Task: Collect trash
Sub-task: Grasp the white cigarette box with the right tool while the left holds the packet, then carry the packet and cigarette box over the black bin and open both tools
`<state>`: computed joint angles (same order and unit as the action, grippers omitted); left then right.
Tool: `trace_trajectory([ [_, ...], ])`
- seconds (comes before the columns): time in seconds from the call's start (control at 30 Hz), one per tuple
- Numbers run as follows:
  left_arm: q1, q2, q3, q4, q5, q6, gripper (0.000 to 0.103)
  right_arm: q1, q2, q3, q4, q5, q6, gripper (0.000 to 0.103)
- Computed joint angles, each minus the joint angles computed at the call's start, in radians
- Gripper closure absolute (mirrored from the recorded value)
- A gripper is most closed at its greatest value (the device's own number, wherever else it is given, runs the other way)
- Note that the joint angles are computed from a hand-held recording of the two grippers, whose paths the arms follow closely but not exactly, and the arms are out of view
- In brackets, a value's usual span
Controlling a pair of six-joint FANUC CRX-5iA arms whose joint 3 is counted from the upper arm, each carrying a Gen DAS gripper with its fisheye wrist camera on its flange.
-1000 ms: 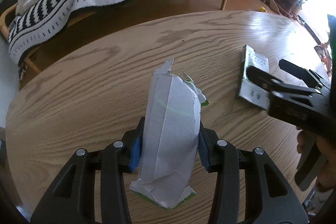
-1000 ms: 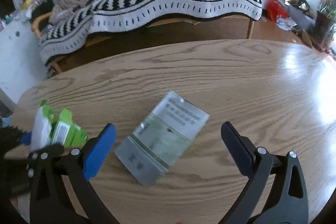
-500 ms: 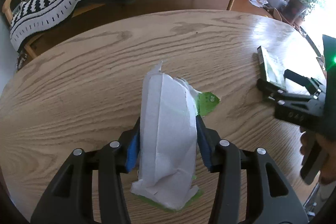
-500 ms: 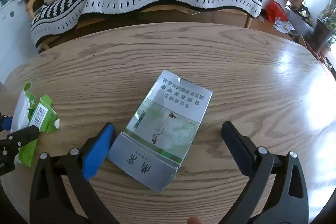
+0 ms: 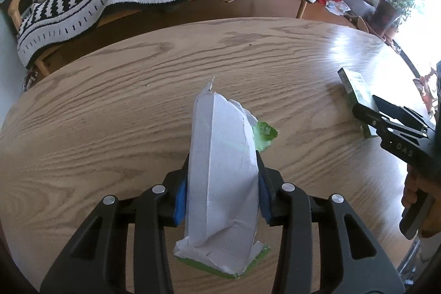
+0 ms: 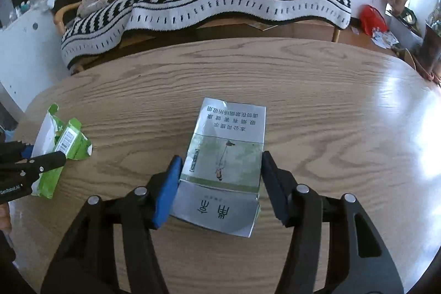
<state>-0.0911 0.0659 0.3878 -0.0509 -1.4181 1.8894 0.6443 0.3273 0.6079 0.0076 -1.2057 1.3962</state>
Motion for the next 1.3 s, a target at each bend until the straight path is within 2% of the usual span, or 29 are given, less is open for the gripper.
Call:
trace_trajectory([
  [0.17, -0.041, -0.022, 0.012, -0.007, -0.003, 0.036, 0.063, -0.014, -0.067, -0.028, -0.018, 0.013, 0.009, 0.046],
  [0.33, -0.117, -0.035, 0.061, -0.026, -0.019, 0.088, 0.063, -0.039, -0.204, -0.084, -0.097, 0.033, 0.042, 0.045],
  [0.47, -0.226, -0.029, 0.139, -0.073, -0.046, 0.124, 0.063, -0.056, -0.347, -0.162, -0.085, 0.050, 0.059, 0.045],
  [0.67, -0.431, 0.025, 0.262, -0.109, -0.041, 0.211, 0.063, -0.151, -0.521, -0.232, -0.093, -0.019, 0.059, 0.045],
  [0.77, -0.532, 0.076, 0.308, -0.109, -0.030, 0.263, 0.063, -0.252, -0.607, -0.274, -0.159, -0.073, 0.077, 0.045],
  [0.93, -0.692, 0.202, 0.389, -0.078, -0.021, 0.311, 0.063, -0.583, -0.687, -0.305, -0.388, -0.199, 0.159, 0.045],
  [0.97, -0.715, 0.225, 0.405, -0.076, -0.021, 0.317, 0.063, -0.623, -0.691, -0.310, -0.409, -0.217, 0.176, 0.045],
  [1.03, -0.766, 0.266, 0.415, -0.082, 0.004, 0.356, 0.063, -0.722, -0.709, -0.346, -0.452, -0.259, 0.221, 0.045],
  [1.13, -0.797, 0.285, 0.330, -0.033, 0.108, 0.436, 0.063, -0.898, -0.727, -0.433, -0.550, -0.342, 0.248, 0.045],
  [1.2, -0.809, 0.296, 0.276, -0.008, 0.156, 0.465, 0.063, -0.966, -0.735, -0.501, -0.566, -0.382, 0.270, 0.045],
  [1.3, -0.845, 0.335, 0.228, -0.004, 0.187, 0.467, 0.063, -0.978, -0.736, -0.597, -0.521, -0.385, 0.304, 0.045],
])
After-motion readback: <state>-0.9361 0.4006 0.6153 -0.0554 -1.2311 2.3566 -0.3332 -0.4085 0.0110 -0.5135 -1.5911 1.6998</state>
